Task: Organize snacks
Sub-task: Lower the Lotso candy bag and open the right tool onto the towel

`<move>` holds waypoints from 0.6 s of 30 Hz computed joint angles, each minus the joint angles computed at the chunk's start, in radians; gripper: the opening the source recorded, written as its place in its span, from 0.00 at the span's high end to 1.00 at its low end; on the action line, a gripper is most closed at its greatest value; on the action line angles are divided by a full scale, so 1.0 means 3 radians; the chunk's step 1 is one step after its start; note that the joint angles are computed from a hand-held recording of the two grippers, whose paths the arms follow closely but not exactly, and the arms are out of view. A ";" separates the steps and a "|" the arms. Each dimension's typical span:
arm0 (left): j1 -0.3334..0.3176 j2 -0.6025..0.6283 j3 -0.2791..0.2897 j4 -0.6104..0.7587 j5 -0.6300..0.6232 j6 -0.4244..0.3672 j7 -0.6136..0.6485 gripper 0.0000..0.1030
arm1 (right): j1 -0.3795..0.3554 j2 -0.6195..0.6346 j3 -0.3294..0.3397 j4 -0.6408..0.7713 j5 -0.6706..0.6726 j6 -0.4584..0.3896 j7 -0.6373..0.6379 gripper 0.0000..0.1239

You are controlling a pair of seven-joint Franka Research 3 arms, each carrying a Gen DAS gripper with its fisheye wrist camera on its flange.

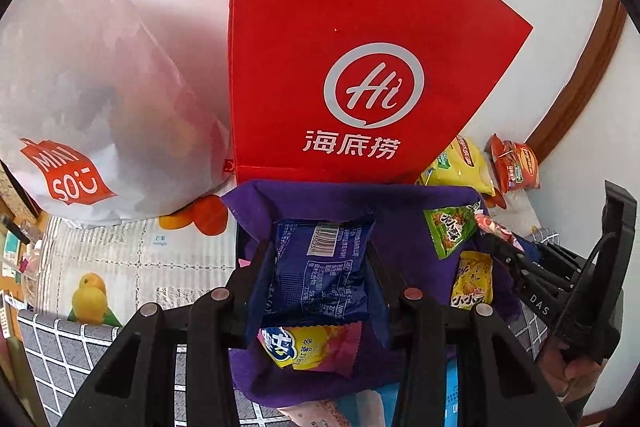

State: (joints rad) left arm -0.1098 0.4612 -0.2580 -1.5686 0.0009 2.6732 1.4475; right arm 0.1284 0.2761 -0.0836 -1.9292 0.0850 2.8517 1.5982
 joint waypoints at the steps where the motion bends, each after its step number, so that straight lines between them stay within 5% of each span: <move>1: -0.0006 0.0003 0.0009 0.0006 0.0007 -0.0012 -0.0016 0.61 | -0.0003 0.0013 0.0006 0.0018 0.0000 -0.0036 -0.0019 0.82; 18: 0.0003 0.0049 -0.0015 0.0069 -0.0001 -0.0095 0.0025 0.61 | 0.0033 0.0138 -0.0019 0.0183 -0.0161 -0.0358 0.0029 0.81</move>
State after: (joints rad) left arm -0.1089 0.4759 -0.2625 -1.5480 0.0007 2.6446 1.4549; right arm 0.1383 0.3176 -0.0894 -1.8742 0.0367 2.7444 1.6071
